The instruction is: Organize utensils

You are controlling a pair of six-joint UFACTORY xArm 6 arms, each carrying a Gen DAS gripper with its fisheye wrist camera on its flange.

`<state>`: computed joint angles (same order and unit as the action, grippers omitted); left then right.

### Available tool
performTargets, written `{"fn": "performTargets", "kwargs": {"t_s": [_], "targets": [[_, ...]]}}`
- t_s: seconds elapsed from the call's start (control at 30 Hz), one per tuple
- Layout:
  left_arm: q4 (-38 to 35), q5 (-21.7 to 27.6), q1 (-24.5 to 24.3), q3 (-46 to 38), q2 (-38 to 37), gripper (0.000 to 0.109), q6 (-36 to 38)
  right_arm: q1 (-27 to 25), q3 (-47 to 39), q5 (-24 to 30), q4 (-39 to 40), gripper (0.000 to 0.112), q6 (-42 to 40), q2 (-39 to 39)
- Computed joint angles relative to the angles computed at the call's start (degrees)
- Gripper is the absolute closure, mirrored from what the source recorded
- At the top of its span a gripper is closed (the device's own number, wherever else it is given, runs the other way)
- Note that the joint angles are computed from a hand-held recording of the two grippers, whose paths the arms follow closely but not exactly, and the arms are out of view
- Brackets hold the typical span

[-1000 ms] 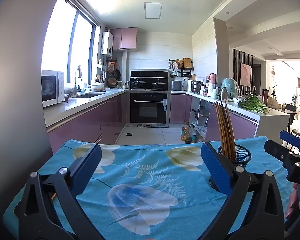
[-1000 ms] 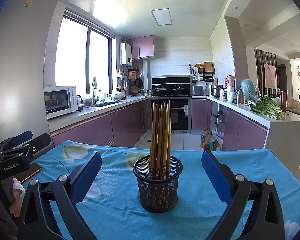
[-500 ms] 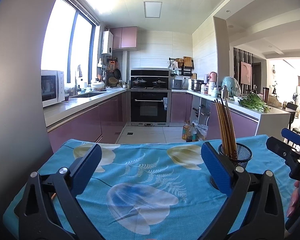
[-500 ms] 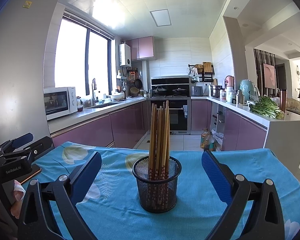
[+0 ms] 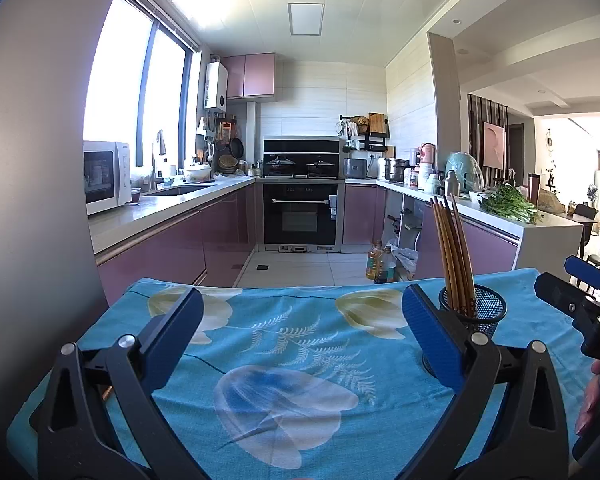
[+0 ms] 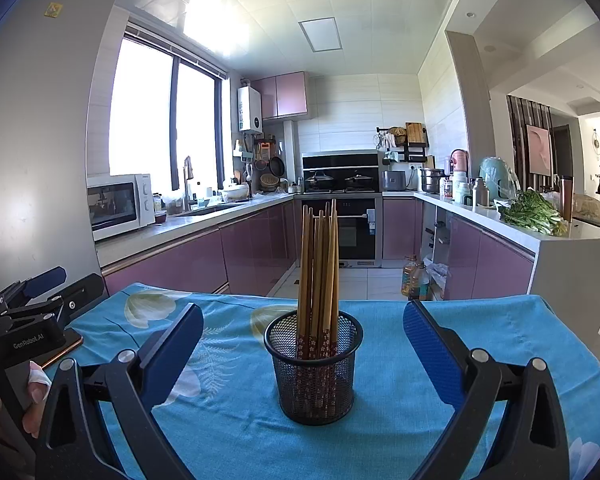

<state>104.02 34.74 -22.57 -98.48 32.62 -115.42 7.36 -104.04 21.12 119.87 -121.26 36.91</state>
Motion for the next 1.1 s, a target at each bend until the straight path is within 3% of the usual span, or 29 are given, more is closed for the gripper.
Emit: {"fn": "performTargets", "kwargs": {"t_s": [1.1], "targets": [[-0.4,-0.1,0.05,-0.43,0.35,0.011,0.35,-0.06,0.28,-0.11,0.8,0.015,-0.76,-0.2]]}}
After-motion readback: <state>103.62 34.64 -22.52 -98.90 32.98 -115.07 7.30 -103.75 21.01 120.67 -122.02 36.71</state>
